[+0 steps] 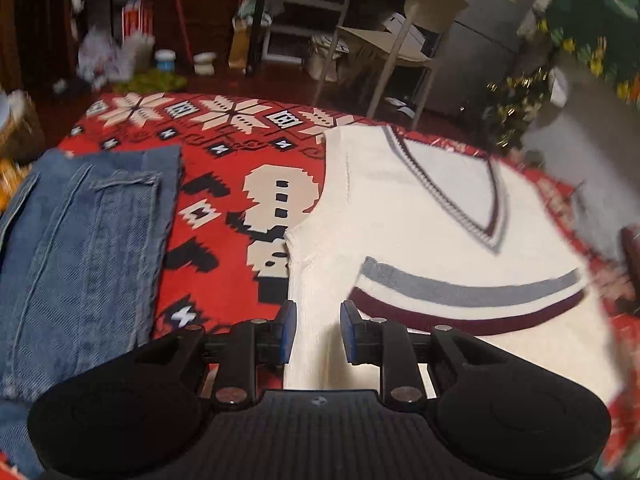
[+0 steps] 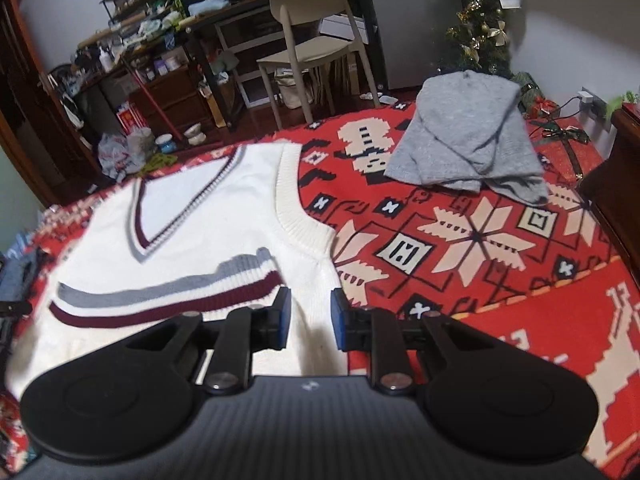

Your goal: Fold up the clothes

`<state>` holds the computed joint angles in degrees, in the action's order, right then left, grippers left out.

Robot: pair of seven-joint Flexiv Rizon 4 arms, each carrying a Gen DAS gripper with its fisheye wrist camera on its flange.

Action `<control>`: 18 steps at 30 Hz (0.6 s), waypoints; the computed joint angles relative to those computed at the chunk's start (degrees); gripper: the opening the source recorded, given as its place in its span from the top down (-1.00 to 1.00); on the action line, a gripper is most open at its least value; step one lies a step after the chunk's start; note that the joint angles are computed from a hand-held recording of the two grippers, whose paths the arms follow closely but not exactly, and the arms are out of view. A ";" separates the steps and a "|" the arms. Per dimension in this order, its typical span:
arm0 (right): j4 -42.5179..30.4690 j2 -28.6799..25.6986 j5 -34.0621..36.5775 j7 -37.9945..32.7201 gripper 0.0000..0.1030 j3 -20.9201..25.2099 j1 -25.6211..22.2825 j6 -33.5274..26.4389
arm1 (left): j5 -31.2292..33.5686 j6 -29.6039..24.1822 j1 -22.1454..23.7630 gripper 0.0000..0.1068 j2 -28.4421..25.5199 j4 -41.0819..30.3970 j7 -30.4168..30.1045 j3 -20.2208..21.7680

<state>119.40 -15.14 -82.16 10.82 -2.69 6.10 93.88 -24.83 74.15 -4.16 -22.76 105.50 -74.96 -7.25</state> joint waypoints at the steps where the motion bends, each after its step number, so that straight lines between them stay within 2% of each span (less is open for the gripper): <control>1: 0.51 1.00 0.10 0.02 0.53 0.14 -0.07 -0.32 | -0.52 -1.08 0.52 0.56 1.48 0.56 0.34 -0.15; 4: 2.61 4.52 2.66 -1.23 0.52 1.46 -0.37 -2.12 | 0.84 -2.27 -0.49 0.56 6.51 2.25 -1.91 2.09; 8: 6.32 9.77 15.65 -12.04 0.49 5.32 0.25 -5.89 | -1.48 -4.01 -1.20 0.41 12.85 5.21 -3.54 2.67; 11: 8.44 13.06 24.49 -18.33 0.46 7.73 1.29 -8.54 | -0.65 -5.29 -2.79 0.40 15.73 7.43 -5.04 3.44; 13: 9.57 14.97 29.64 -21.43 0.44 9.15 1.94 -9.97 | -1.11 -4.20 -3.74 0.40 16.65 9.41 -5.11 3.40; 14: 10.17 15.59 29.60 -20.86 0.44 9.44 1.87 -9.94 | -1.67 -3.20 -4.18 0.40 16.87 10.46 -4.97 3.29; 16: 11.41 16.29 24.74 -16.79 0.36 9.37 0.67 -8.42 | -0.88 -1.10 -4.96 0.40 16.50 11.73 -6.31 3.44; 18: 12.29 16.24 16.59 -10.28 0.33 8.88 -1.32 -5.84 | 2.41 -0.44 -5.54 0.41 15.72 11.91 -9.40 4.11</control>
<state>131.68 1.10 -65.57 0.54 6.18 4.78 88.04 -22.43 73.71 -9.70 -7.04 117.41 -84.36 -3.14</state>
